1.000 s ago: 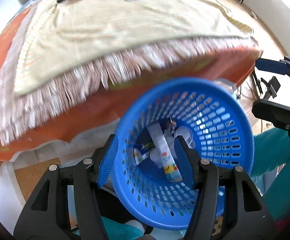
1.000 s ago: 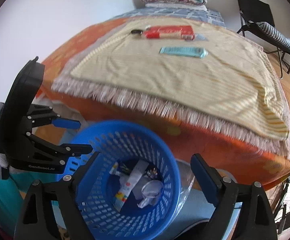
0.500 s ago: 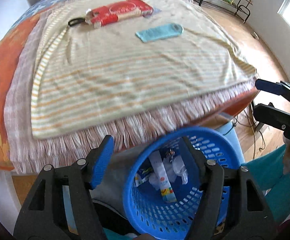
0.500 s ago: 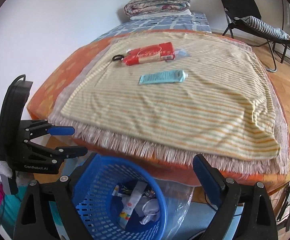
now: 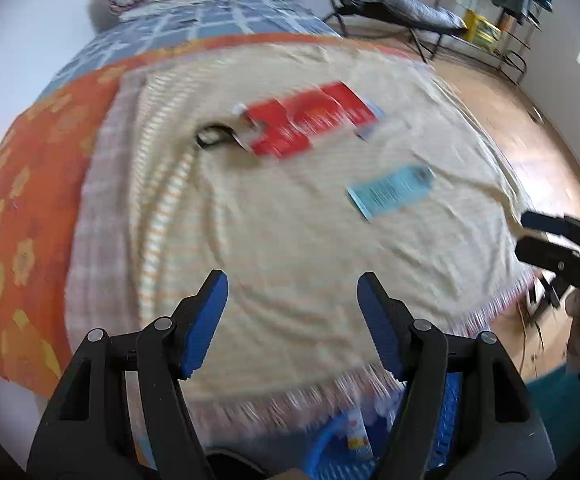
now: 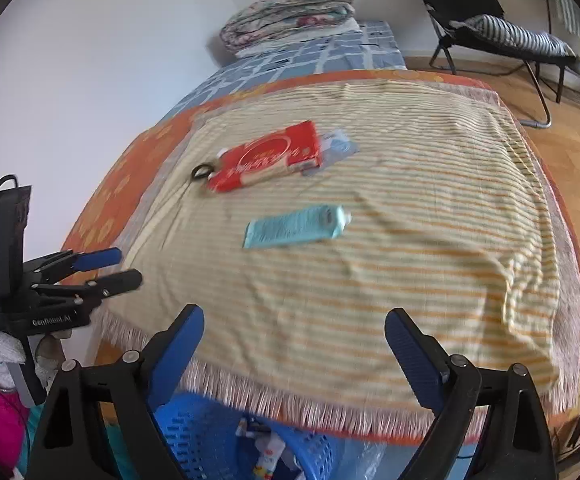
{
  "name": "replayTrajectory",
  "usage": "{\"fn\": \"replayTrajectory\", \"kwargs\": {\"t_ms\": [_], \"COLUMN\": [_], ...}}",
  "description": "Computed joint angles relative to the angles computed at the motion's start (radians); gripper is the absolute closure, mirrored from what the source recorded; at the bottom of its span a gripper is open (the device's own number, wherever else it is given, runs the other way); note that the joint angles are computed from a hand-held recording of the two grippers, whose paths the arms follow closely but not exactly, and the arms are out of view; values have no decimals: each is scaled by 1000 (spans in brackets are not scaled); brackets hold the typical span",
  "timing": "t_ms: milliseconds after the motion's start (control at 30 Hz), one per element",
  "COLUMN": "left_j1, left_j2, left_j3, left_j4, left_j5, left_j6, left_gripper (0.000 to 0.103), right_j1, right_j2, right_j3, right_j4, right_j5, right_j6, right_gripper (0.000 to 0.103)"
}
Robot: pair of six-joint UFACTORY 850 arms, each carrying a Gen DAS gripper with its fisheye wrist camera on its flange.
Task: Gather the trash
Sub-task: 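Move both tools back over the towel toward the hair tie and tube, then grasp the black hair tie with the left gripper while the right gripper grasps the light-blue tube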
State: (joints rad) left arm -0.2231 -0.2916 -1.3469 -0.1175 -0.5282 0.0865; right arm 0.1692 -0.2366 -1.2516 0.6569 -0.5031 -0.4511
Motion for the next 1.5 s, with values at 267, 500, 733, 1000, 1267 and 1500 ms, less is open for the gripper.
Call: {"fn": "replayTrajectory", "kwargs": {"t_ms": [267,500,733,1000,1267,1500], "left_j1": [56,108,131,125,125,124], "left_j2": [-128,-277,-389,-465,-508,-519], "left_j3": [-176,-366,-499,-588,-633,-635], "left_j4": [26,-59,-126,-98,-73,-63], "left_j5": [-24,-102,-154,-179,-199,-180], "left_j6": [-79,-106,-133,-193,-232,-232], "left_gripper": [37,55,62,65,79,96], "right_j1": [-10,-15,-19,-20,-19,-15], "right_j2": [-118,-186,-233,-271,-293,-306], "right_j3": [-127,-195,-243,-279,-298,-310], "right_j4": [-19,-29,-33,-29,-28,-31], "right_j5": [-37,-72,-93,-115,-123,-125], "right_j6": [64,109,129,143,152,163], "right_gripper": [28,40,46,51,56,62]}}
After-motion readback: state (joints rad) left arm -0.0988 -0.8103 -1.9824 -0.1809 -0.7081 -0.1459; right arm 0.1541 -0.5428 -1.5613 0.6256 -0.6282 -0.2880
